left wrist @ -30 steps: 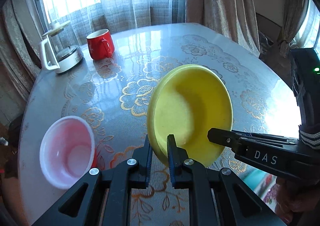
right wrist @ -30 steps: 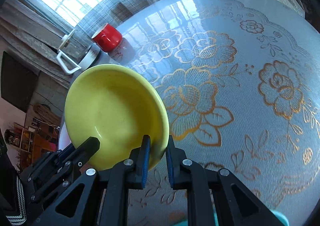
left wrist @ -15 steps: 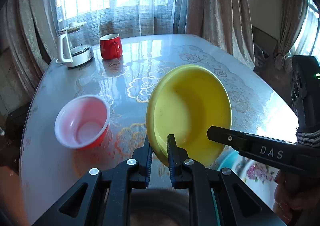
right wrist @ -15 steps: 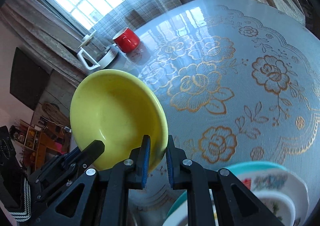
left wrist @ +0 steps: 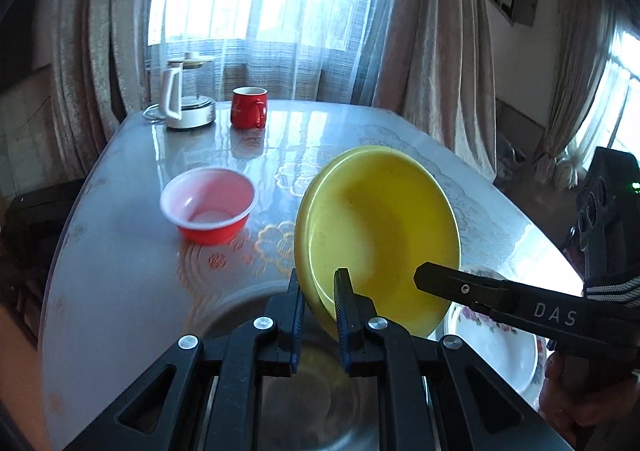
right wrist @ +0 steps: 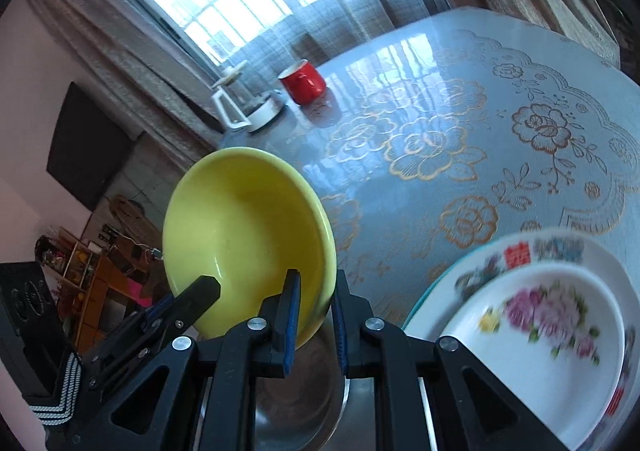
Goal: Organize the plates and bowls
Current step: 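Lift the yellow bowl and carry it over the steel bowl with the right tool, then lower the yellow bowl into the steel bowl and open the right tool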
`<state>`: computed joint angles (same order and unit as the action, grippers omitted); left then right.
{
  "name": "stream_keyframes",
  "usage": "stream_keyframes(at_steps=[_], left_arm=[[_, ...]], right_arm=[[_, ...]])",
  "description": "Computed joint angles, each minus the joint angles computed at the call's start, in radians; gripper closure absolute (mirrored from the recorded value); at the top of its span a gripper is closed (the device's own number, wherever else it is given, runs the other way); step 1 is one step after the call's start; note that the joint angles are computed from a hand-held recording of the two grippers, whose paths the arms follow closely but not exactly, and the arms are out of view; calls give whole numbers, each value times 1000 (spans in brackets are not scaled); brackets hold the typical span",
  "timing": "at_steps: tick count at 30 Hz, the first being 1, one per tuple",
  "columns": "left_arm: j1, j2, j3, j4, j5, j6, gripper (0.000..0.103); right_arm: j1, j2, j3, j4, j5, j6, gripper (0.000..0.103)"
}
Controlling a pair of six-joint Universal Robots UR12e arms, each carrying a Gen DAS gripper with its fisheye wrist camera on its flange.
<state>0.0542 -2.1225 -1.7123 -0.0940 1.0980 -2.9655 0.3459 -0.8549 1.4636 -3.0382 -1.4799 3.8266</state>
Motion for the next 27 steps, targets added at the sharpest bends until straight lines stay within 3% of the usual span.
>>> stream_keyframes(at_steps=[3,13,27], left_arm=[[17,17,-40,27,-18,-17,89],[53,47,-124,105,-2,-36,89],[73,59,-164,101,-3,-38,88]], right_arm=[[19,1,12,-32,-24,5,88],[51,11,21,-54,9,11,88],[68,9,34,-33,25,4,88]])
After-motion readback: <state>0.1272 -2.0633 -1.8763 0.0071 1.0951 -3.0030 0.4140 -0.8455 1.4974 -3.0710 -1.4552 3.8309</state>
